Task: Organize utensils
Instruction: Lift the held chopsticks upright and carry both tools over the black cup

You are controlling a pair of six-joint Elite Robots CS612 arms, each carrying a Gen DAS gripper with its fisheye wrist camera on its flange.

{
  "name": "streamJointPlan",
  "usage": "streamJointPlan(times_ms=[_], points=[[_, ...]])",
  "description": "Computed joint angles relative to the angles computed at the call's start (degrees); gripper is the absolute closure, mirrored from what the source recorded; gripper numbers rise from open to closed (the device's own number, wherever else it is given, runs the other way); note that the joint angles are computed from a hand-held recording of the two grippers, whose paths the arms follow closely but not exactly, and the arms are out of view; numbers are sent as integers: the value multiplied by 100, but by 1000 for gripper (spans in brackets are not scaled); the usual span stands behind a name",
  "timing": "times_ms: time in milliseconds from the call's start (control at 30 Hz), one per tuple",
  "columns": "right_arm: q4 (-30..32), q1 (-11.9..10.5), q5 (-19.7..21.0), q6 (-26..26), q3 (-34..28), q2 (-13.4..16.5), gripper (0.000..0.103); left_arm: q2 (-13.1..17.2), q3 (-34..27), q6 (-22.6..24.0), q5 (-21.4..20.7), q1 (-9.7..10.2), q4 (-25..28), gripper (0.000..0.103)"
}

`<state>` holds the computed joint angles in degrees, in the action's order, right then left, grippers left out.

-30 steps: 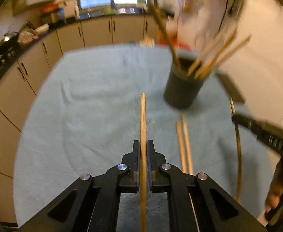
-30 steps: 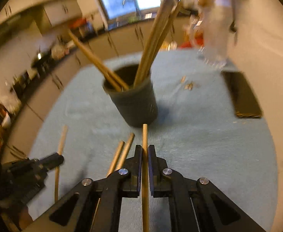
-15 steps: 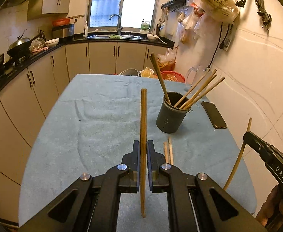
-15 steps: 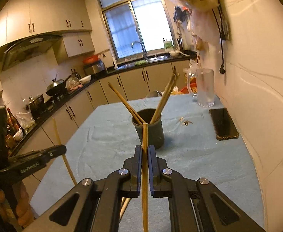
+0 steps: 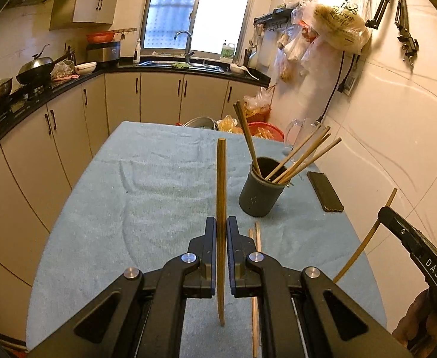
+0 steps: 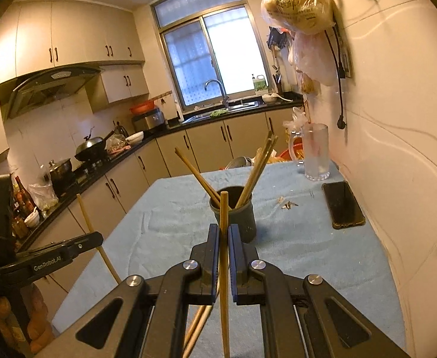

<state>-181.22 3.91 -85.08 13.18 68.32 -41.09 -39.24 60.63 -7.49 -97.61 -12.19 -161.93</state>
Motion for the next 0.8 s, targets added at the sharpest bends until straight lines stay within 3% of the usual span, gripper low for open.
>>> streamJointPlan(times_ms=[500,800], points=[[-99,-36,49,-29,-366,125,96,229,-662,1,-109,-21,-62,96],[-118,-100,188,38,-985,339,96,638,-1673,100,-174,-54,38,96]])
